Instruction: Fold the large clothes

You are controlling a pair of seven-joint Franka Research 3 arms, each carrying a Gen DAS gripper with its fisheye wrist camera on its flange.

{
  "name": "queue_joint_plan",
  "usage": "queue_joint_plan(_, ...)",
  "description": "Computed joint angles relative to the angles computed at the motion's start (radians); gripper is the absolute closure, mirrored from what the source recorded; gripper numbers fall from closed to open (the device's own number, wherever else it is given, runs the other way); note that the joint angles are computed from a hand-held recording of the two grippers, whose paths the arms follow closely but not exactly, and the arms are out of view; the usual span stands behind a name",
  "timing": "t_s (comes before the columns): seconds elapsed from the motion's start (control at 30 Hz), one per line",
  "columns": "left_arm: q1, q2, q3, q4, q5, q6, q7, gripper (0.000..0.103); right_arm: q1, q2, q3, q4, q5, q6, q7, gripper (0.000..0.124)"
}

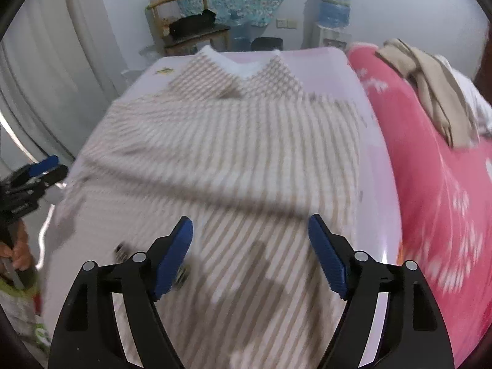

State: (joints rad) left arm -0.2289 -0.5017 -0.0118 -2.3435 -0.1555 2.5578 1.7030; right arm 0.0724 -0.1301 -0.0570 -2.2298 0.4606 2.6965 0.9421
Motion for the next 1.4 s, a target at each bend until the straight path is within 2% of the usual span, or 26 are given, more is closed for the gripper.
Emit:
queue_joint_plan(0.1, -0.009, -0.117, -0.017, -0.073, 0.007, -0.077, -0.020, 0.023, -0.003, -0.138, 0.017, -0.147, 0.051, -0.010, -0.023, 0.045)
queue_joint_plan(0.13, -0.016, -0.146, -0.021, -0.094, 0.009, -0.092, -0.028, 0.021, 0.018, -0.154, 0.006, -0.177, 0.034, 0.007, 0.008, 0.044)
queue_joint_plan(0.3, -0.051, -0.288, -0.048, -0.195, 0.048, -0.199, -0.056, 0.017, 0.012, -0.314, 0.035, -0.374, -0.014, 0.064, 0.109, 0.040)
queue_joint_plan(0.43, -0.075, -0.350, -0.070, -0.251, 0.083, -0.264, -0.085, 0.017, 0.012, -0.341, 0.021, -0.449, -0.019, 0.103, 0.168, 0.040)
queue_joint_plan(0.5, -0.081, -0.373, -0.089, -0.282, 0.104, -0.284, -0.111, 0.016, -0.039, -0.325, 0.062, -0.464, -0.081, 0.120, 0.244, 0.040)
queue_joint_plan(0.53, -0.084, -0.380, -0.094, -0.294, 0.113, -0.288, -0.124, 0.016, -0.067, -0.323, 0.088, -0.480, -0.121, 0.140, 0.288, 0.040)
queue_joint_plan(0.6, -0.097, -0.389, -0.094, -0.318, 0.119, -0.278, -0.146, 0.016, -0.049, -0.297, 0.060, -0.485, -0.125, 0.162, 0.300, 0.040)
queue_joint_plan(0.67, -0.091, -0.401, -0.104, -0.344, 0.131, -0.253, -0.188, 0.008, -0.035, -0.267, 0.038, -0.482, -0.121, 0.171, 0.311, 0.039)
queue_joint_plan(0.73, -0.091, -0.404, -0.101, -0.357, 0.140, -0.234, -0.220, 0.005, 0.001, -0.263, 0.011, -0.500, -0.098, 0.224, 0.282, 0.034)
queue_joint_plan(0.83, -0.099, -0.414, -0.088, -0.374, 0.136, -0.223, -0.256, 0.004, 0.014, -0.263, 0.009, -0.518, -0.092, 0.270, 0.282, 0.033)
queue_joint_plan(0.97, -0.095, -0.435, -0.105, -0.391, 0.160, -0.212, -0.307, 0.004, 0.056, -0.281, -0.022, -0.549, -0.050, 0.298, 0.259, 0.033)
queue_joint_plan(1.23, -0.108, -0.456, -0.103, -0.404, 0.185, -0.214, -0.370, 0.004, 0.059, -0.306, -0.044, -0.588, -0.037, 0.323, 0.231, 0.029)
queue_joint_plan(1.4, -0.115, -0.465, -0.097, -0.416, 0.196, -0.201, -0.384, 0.004, 0.022, -0.295, -0.004, -0.576, -0.059, 0.311, 0.260, 0.029)
